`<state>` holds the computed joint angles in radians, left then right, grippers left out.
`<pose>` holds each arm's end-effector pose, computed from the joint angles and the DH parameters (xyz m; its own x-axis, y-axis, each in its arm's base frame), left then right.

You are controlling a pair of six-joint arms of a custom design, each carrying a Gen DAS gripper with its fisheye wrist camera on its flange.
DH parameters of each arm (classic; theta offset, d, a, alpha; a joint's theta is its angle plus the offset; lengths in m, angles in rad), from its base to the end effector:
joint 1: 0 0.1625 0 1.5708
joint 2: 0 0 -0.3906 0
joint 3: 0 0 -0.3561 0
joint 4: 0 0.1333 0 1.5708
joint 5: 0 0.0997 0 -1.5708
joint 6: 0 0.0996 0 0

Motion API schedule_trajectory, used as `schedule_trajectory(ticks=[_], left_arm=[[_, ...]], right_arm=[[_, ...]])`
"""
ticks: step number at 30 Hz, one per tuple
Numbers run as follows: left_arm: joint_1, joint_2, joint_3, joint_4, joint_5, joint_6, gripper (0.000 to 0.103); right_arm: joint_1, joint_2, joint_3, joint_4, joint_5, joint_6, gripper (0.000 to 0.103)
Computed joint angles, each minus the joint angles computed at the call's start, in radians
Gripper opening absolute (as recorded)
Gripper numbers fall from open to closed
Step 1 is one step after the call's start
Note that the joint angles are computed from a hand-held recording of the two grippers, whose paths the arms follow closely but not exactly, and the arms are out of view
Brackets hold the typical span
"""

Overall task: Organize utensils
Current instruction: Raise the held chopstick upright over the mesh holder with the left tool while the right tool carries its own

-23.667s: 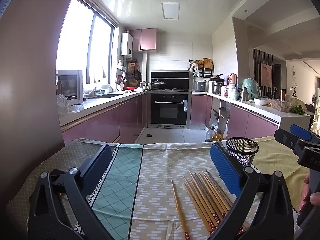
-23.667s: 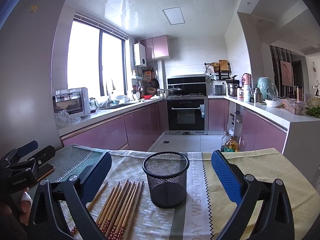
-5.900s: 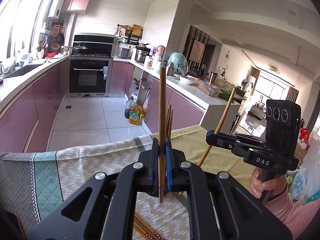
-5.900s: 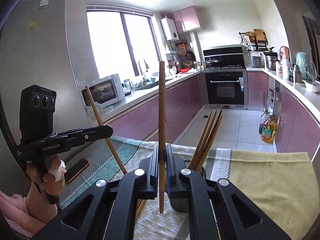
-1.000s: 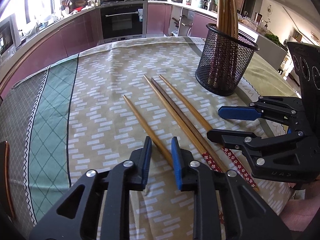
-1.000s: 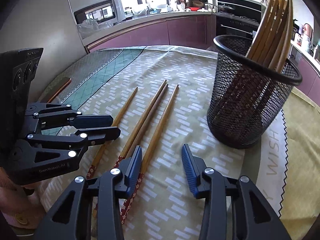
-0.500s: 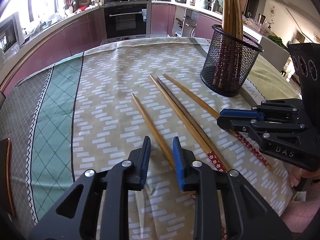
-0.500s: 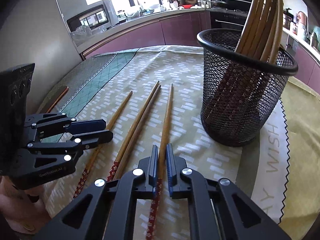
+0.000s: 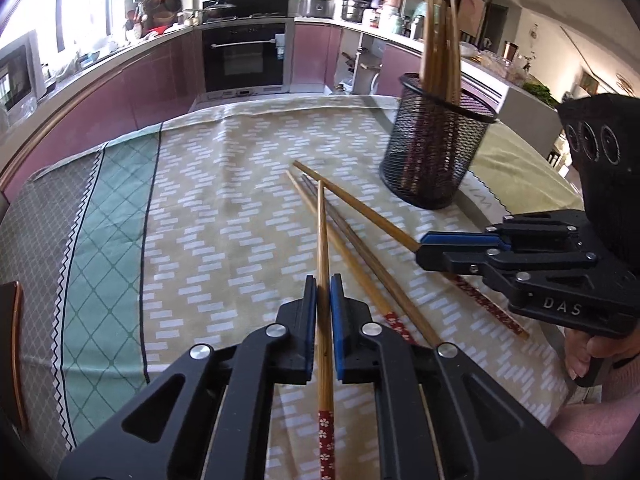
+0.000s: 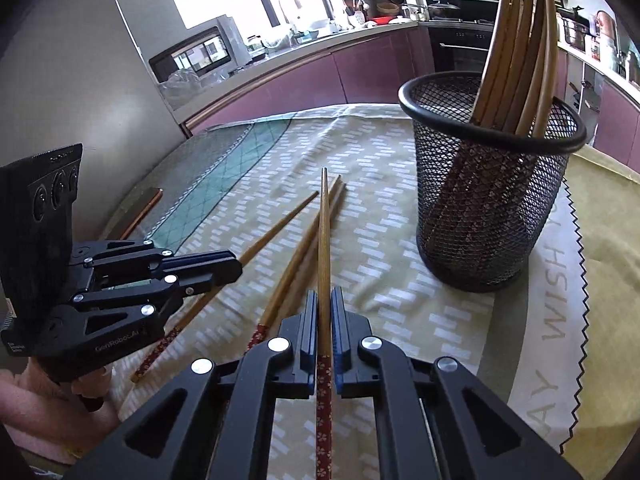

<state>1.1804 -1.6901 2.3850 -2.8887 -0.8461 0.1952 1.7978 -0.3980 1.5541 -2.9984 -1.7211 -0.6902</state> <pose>0.0506 -0.4009 0.3199 -0.7637 0.0743 -0.6413 0.4660 0.7509 -0.4680 0.2562 -0.5833 -0.0802 -0.6118 -0.7391 0.2820 -0.7863 0.6071 -0.1149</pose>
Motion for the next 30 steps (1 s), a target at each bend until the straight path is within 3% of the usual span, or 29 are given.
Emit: schedule_trajectory(ticks=[19, 30], left_arm=[[0.044, 0.049, -0.048, 0.06, -0.03, -0.005, 0.012], [0.036, 0.034, -0.064, 0.079, -0.07, -0.023, 0.007]], right_arm=[[0.027, 0.064, -0.091, 0.065, -0.078, -0.029, 0.007], [0.012, 0.027, -0.054, 0.038, -0.033, -0.024, 0.006]])
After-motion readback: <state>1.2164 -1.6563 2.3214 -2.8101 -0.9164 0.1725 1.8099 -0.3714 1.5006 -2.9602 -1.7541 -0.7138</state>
